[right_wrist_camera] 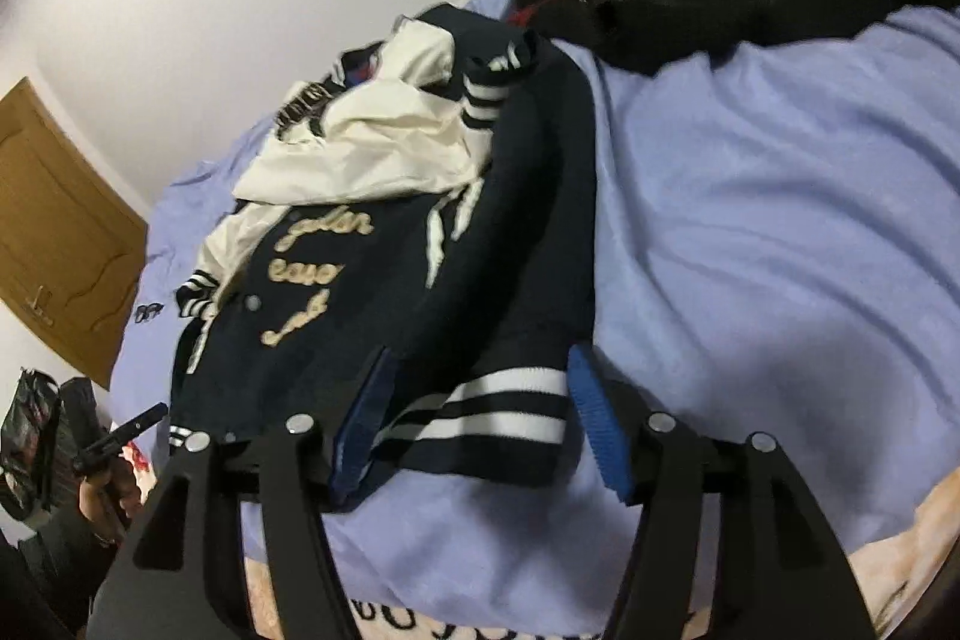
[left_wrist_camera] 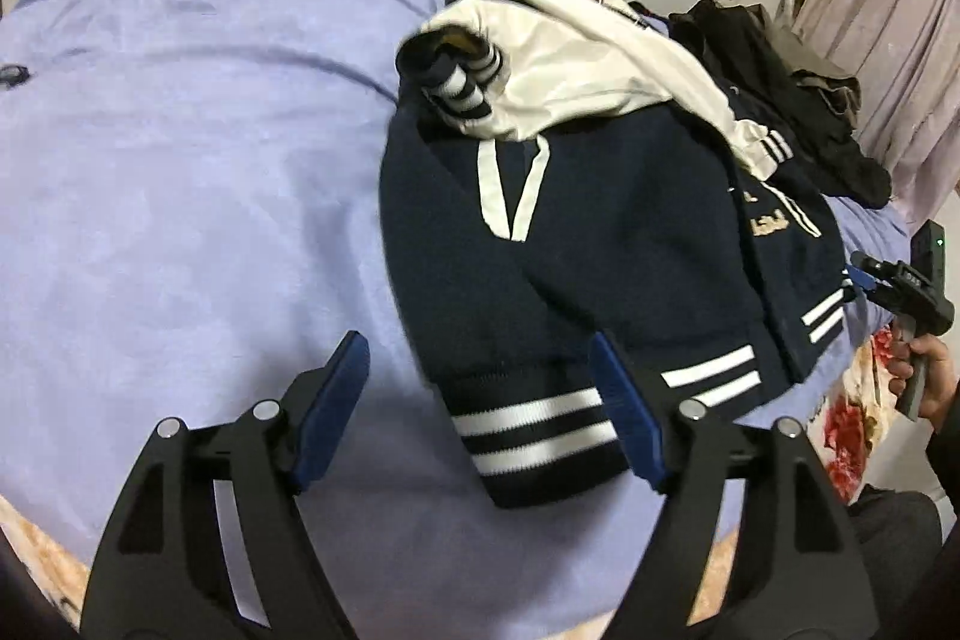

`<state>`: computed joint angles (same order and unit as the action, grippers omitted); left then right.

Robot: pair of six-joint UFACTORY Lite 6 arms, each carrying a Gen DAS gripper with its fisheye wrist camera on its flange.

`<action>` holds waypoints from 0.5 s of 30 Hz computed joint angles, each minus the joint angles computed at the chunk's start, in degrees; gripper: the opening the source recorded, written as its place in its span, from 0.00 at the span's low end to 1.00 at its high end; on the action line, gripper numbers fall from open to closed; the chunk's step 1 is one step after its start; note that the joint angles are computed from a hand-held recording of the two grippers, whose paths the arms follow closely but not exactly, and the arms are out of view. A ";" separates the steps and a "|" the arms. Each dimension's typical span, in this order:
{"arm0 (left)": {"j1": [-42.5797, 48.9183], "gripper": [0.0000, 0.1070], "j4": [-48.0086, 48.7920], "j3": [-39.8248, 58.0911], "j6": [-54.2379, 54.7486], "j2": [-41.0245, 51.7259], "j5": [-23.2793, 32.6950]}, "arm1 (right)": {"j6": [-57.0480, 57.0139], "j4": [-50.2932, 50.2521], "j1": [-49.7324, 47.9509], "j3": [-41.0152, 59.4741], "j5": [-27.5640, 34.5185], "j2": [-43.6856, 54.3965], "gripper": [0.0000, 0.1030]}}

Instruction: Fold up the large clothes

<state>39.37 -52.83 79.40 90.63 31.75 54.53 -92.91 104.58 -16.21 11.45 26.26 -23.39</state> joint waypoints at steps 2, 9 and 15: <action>-1.57 0.69 0.54 0.61 -1.40 1.70 -1.32 | -3.67 3.06 0.67 0.64 -1.05 3.57 0.62; -4.56 0.73 -1.97 2.11 -3.07 4.18 -1.01 | -13.25 8.73 -4.33 -0.59 9.15 11.12 0.63; -3.17 0.78 -4.19 -0.04 -2.27 0.91 4.14 | -5.09 5.23 1.46 -0.51 8.11 3.80 0.68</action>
